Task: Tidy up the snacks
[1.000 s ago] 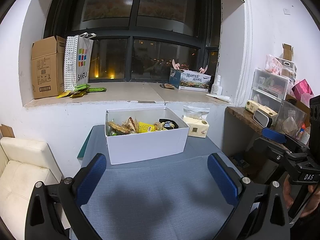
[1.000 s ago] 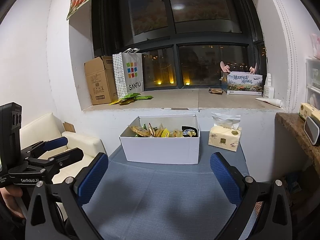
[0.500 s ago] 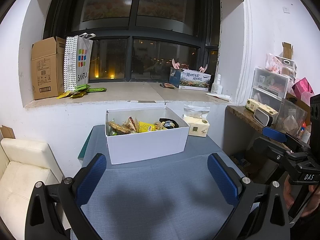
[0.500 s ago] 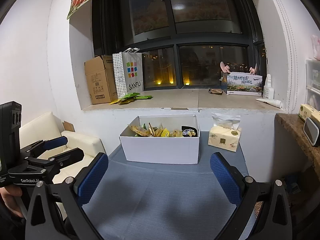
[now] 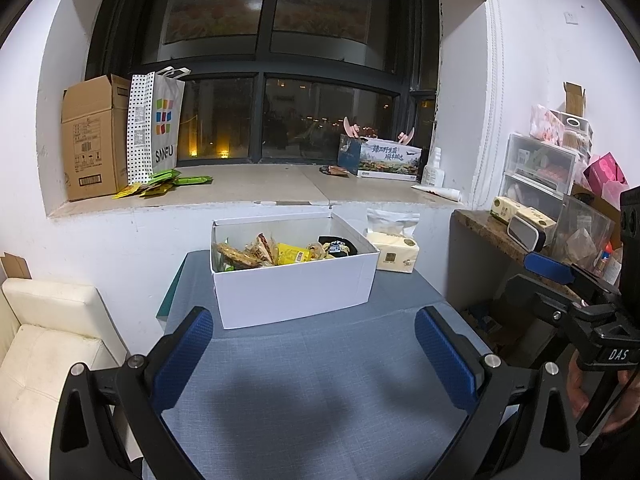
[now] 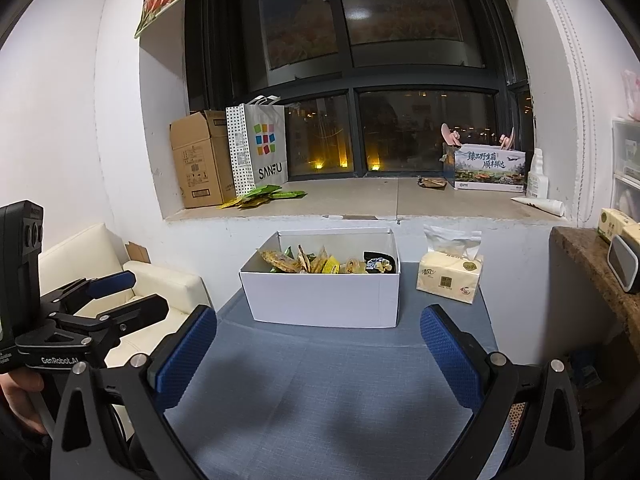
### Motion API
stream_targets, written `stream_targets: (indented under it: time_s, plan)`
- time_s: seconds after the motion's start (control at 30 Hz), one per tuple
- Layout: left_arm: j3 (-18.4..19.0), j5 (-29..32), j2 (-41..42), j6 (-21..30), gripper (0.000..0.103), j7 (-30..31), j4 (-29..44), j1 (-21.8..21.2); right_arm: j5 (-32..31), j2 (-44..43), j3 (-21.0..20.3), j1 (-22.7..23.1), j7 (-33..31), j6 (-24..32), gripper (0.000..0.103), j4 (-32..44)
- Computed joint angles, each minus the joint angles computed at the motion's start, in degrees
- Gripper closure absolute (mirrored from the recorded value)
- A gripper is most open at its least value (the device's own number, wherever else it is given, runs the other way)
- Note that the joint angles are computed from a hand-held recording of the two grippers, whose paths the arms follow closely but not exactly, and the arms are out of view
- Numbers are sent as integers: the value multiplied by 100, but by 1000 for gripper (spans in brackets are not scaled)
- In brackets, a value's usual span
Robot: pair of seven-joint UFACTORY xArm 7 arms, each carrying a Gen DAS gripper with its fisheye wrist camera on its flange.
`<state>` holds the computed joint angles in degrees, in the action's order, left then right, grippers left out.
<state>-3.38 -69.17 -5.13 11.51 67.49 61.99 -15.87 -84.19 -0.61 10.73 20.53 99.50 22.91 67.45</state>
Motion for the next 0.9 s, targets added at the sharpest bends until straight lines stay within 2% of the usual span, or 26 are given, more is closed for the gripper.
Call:
stream_targets:
  time_s: [0.9]
  plan:
    - [10, -60, -35, 83, 0, 81, -21, -3, 25, 11, 0, 16, -27, -10, 0, 9]
